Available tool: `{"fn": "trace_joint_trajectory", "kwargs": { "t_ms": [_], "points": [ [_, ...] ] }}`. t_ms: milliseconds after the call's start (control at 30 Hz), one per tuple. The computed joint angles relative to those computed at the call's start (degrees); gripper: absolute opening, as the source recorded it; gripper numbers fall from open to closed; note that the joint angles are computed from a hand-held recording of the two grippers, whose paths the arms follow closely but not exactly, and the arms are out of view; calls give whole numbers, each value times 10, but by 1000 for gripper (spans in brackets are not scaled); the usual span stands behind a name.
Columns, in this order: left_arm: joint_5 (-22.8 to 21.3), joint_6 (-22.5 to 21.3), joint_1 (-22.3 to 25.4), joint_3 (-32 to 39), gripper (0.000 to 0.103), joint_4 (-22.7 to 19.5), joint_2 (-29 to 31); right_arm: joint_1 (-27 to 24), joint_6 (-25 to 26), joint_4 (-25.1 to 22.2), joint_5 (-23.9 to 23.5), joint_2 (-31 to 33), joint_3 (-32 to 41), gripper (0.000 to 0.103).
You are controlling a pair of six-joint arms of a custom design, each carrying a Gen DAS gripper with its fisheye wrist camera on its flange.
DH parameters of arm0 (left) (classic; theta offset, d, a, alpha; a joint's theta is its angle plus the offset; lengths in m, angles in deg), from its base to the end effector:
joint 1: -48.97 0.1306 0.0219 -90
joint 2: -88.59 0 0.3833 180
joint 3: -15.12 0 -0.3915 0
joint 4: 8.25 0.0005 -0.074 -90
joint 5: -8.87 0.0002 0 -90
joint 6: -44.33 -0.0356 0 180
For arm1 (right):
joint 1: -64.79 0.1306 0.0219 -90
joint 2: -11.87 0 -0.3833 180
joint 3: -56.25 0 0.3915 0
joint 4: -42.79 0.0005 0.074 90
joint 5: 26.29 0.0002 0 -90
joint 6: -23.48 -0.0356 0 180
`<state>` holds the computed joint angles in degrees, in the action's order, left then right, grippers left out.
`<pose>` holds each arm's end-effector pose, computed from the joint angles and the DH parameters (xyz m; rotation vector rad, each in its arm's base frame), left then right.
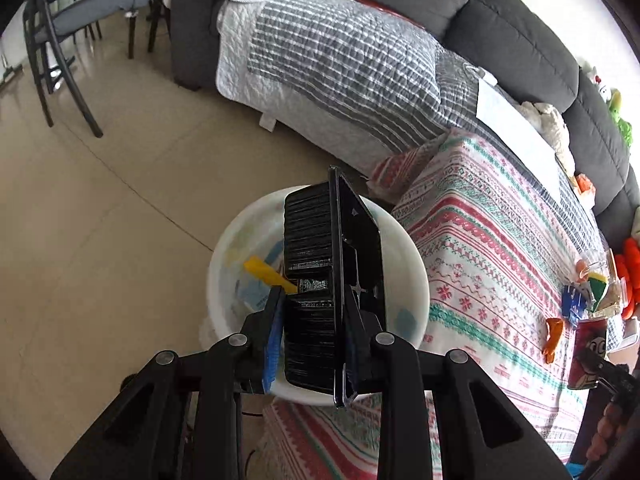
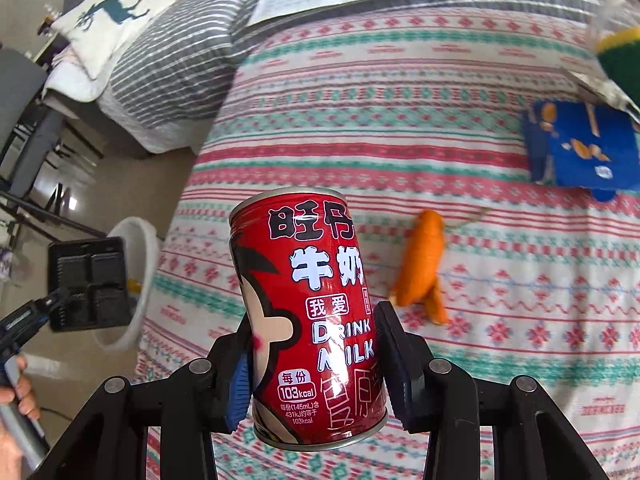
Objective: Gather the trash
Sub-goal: 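Drop the black tray into the bin with the left tool while the right tool drops the red can in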
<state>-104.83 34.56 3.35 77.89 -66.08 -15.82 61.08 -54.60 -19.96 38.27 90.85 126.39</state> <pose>0.2500 -0.2358 0.3143 -0.8688 2.4734 -0.1475 0.3690 -0.0091 0.3459 -0.2934 2.7007 0.5473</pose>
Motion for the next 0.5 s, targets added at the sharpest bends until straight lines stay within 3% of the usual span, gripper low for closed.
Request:
{"fn": "trace_joint_trajectory", "kwargs": {
  "t_ms": [67,100,133,233,367,500],
  "points": [
    [11,-7,9,2,30,-8,19,14,-2,8,6,-4,-3,48],
    [10,-1,10,8,38,-28,30,22,-4,11,9,-6,-5,48],
    [9,3,9,12,54,-41,36,33,-6,15,13,-9,-8,48],
    [-10,19,0,25,83,-83,44,61,-12,23,20,-14,-15,48],
    [-29,30,-18,32,89,-139,39,113,-29,37,29,-14,-23,48],
    [-6,48,-37,19,90,-171,16,165,-56,56,28,-5,-22,48]
  ]
}}
